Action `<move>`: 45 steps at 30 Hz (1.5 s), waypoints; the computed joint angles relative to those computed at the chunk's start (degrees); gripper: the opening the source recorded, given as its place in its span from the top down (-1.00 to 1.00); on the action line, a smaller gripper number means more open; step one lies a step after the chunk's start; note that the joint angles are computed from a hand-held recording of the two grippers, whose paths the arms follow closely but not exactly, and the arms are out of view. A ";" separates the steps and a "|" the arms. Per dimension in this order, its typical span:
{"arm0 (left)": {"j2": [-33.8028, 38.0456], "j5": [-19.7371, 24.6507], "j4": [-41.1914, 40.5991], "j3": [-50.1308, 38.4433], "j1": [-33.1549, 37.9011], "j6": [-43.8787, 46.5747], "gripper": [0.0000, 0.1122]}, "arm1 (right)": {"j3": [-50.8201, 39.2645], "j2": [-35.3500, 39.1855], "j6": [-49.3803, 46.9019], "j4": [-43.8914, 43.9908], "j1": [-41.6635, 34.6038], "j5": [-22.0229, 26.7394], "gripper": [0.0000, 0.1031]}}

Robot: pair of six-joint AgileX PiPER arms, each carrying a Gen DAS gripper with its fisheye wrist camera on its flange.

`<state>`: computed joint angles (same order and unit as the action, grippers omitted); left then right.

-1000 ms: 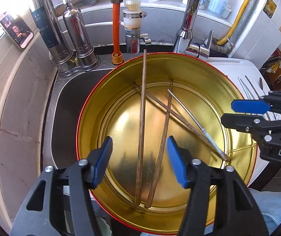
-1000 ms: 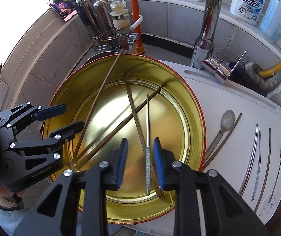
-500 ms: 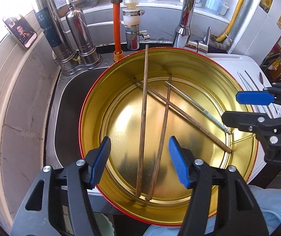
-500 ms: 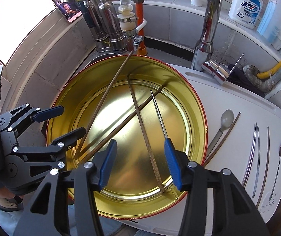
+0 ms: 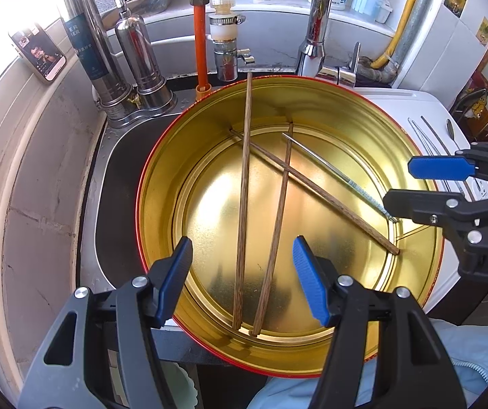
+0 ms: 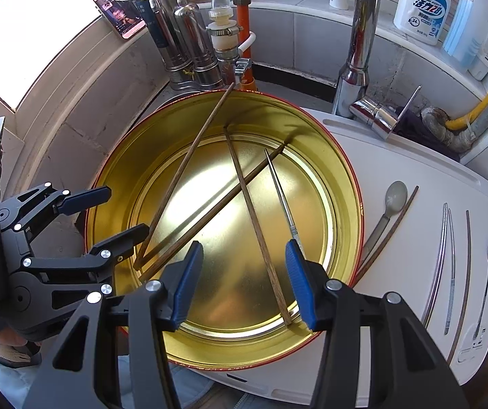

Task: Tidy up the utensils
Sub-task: 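Lower the steel chopstick into the bowl and open the right gripper, then move the right tool back over the remaining utensils on the board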

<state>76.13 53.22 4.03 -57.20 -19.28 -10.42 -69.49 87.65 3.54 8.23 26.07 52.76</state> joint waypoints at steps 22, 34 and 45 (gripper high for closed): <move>2.25 1.78 8.55 -6.17 -17.55 -22.37 -0.32 | 13.40 -14.88 -22.43 13.76 -24.26 -1.16 -0.74; 22.37 9.50 13.48 -30.91 -36.01 -36.95 -0.32 | 9.20 -5.53 -56.77 28.38 -65.50 13.61 -0.76; 31.53 10.78 9.46 -41.94 -35.72 -30.15 -0.32 | 5.70 0.34 -61.09 29.32 -69.00 12.95 -0.76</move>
<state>107.66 64.00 13.49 -99.14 -54.99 -40.58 -63.79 87.99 -57.54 37.56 -42.94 65.71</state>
